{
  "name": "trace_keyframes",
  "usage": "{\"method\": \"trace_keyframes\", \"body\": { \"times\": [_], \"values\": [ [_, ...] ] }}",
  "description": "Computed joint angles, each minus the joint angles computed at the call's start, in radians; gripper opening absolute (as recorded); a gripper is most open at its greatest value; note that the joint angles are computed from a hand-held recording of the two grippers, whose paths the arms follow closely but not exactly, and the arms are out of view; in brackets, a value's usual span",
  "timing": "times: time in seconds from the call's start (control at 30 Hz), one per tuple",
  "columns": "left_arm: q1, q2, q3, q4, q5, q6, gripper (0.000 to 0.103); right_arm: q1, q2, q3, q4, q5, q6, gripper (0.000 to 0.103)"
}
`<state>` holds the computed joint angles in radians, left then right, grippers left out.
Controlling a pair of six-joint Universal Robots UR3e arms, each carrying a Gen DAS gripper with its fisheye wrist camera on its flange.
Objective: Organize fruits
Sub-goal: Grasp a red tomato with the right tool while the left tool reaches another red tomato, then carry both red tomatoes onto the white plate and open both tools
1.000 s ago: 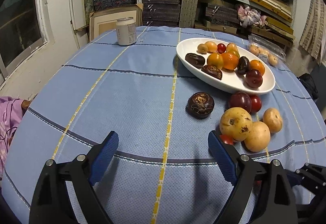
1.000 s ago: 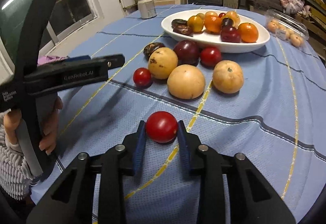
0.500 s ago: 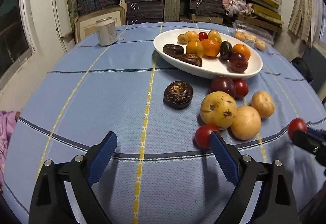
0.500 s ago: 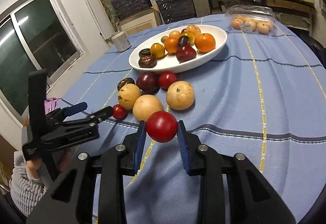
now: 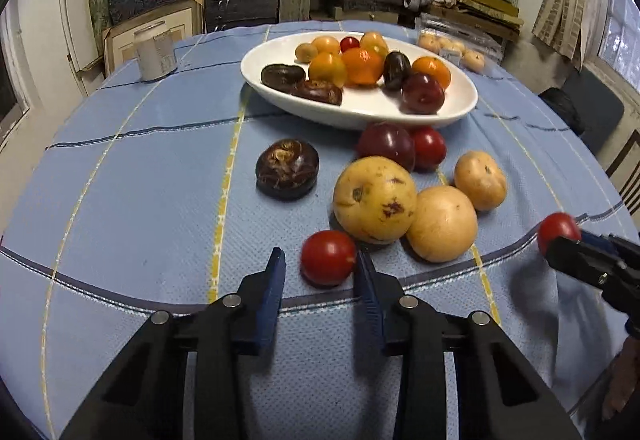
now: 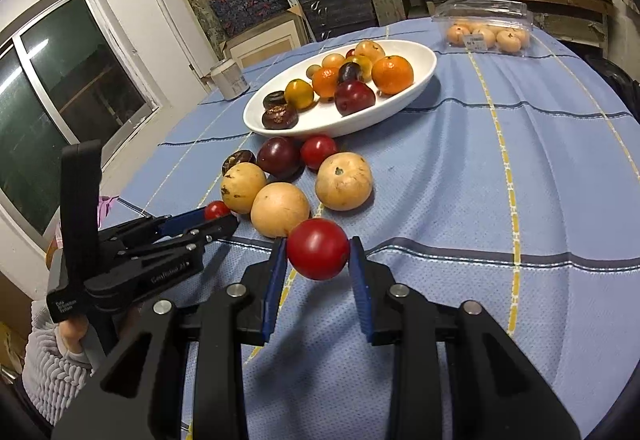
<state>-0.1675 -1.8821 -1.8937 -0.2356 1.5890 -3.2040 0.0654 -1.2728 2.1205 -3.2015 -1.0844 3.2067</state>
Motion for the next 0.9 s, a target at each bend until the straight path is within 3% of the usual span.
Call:
{"method": "trace_keyframes", "body": {
  "times": [0.17,0.3,0.53,0.77,0.9],
  "values": [
    [0.003,-0.003,-0.006,0.015,-0.048,0.02,0.036,0.006,0.005,-0.005,0.003,-0.004,-0.006,0.031],
    [0.015,-0.003,-0.012,0.02,-0.089,0.031,0.027,0.007,0.008,-0.005,-0.003,-0.011,-0.006,0.031],
    [0.009,0.002,-0.02,0.028,-0.081,0.027,0.026,0.01,0.011,-0.008,0.0,-0.022,-0.007,0.031],
    [-0.007,0.066,-0.094,0.13,-0.021,0.009,0.026,-0.008,0.028,-0.012,-0.01,-0.026,0.011,0.031],
    [0.033,0.155,-0.123,0.14,-0.05,-0.029,0.026,-0.041,0.014,0.018,-0.044,0.0,0.041,0.031]
  ]
}}
